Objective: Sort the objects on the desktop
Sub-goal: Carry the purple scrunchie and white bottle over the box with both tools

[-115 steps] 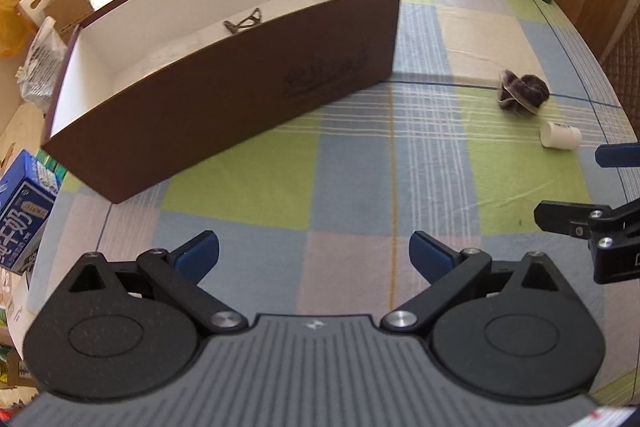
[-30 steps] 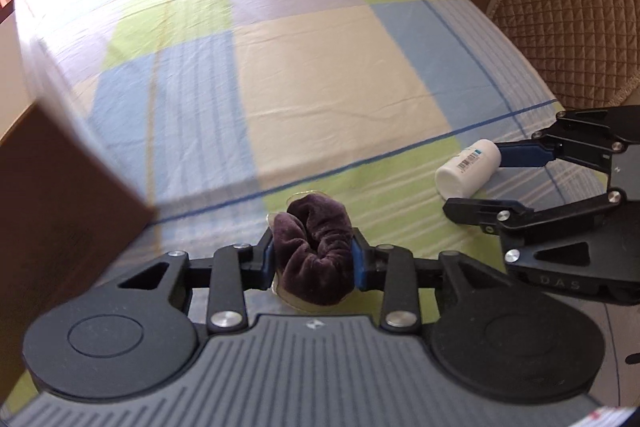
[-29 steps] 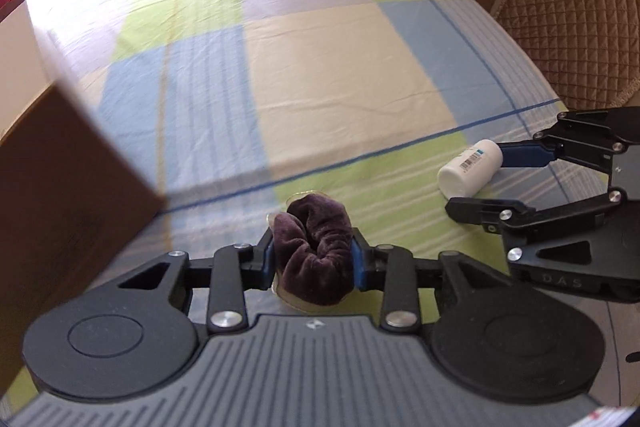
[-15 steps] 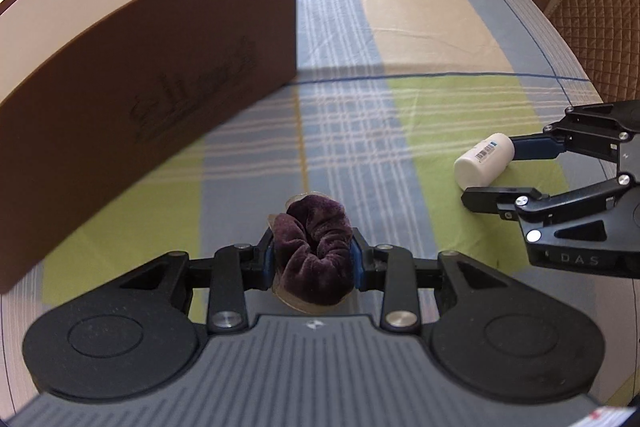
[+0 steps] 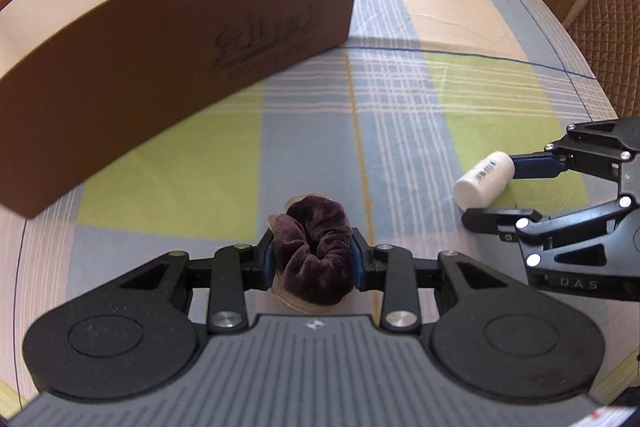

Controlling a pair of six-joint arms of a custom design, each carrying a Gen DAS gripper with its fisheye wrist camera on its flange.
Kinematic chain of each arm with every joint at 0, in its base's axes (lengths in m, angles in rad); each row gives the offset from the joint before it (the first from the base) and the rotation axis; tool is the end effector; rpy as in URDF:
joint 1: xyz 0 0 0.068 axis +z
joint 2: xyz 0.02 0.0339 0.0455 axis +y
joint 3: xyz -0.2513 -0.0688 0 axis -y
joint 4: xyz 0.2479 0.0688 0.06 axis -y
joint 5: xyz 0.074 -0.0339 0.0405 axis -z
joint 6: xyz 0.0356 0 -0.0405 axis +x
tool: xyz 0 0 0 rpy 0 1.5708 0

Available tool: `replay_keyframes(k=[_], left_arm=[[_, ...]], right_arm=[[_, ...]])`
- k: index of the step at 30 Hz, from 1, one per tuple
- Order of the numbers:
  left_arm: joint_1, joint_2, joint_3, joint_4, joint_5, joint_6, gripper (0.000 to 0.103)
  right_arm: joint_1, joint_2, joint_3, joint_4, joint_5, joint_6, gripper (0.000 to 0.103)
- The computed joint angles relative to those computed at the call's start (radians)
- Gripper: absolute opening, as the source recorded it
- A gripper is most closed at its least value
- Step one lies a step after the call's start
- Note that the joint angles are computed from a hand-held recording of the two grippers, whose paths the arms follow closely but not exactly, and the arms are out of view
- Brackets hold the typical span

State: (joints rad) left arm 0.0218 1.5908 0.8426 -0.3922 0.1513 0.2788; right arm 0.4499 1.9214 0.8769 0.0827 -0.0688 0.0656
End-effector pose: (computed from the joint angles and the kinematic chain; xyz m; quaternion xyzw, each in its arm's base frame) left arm 0.2931 0.0010 0.1408 0.1408 0.9640 -0.0411 0.2216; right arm 0.3099 0.1524 0.0755 -0.1922 0.9339 0.1081 0.2814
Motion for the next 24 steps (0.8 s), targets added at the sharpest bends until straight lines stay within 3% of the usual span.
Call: replay_keyframes(k=[2, 4, 5, 14, 18, 23, 24], left_arm=[[0.019, -0.015, -0.015, -0.004, 0.004, 0.005, 0.030], [0.038, -0.029, -0.027, -0.007, 0.011, 0.010, 0.030], [0.047, -0.035, -0.031, -0.008, 0.014, 0.011, 0.030], [0.106, -0.057, -0.055, -0.004, 0.029, 0.026, 0.030], [0.122, -0.053, -0.053, -0.004, 0.036, 0.034, 0.030], [0.130, -0.045, -0.048, -0.003, 0.045, 0.048, 0.030], [0.131, -0.043, -0.047, -0.002, 0.047, 0.050, 0.030]], right_arm=[[0.008, 0.003, -0.006, 0.019, -0.001, 0.026, 0.049], [0.019, 0.011, -0.002, 0.029, 0.012, 0.051, 0.065], [0.027, 0.013, -0.002, 0.037, 0.027, 0.062, 0.067], [0.070, 0.020, 0.018, 0.031, 0.132, 0.163, 0.068], [0.077, 0.023, 0.032, 0.018, 0.150, 0.180, 0.064], [0.088, 0.033, 0.056, -0.021, 0.170, 0.199, 0.044], [0.089, 0.033, 0.052, -0.019, 0.173, 0.205, 0.044]])
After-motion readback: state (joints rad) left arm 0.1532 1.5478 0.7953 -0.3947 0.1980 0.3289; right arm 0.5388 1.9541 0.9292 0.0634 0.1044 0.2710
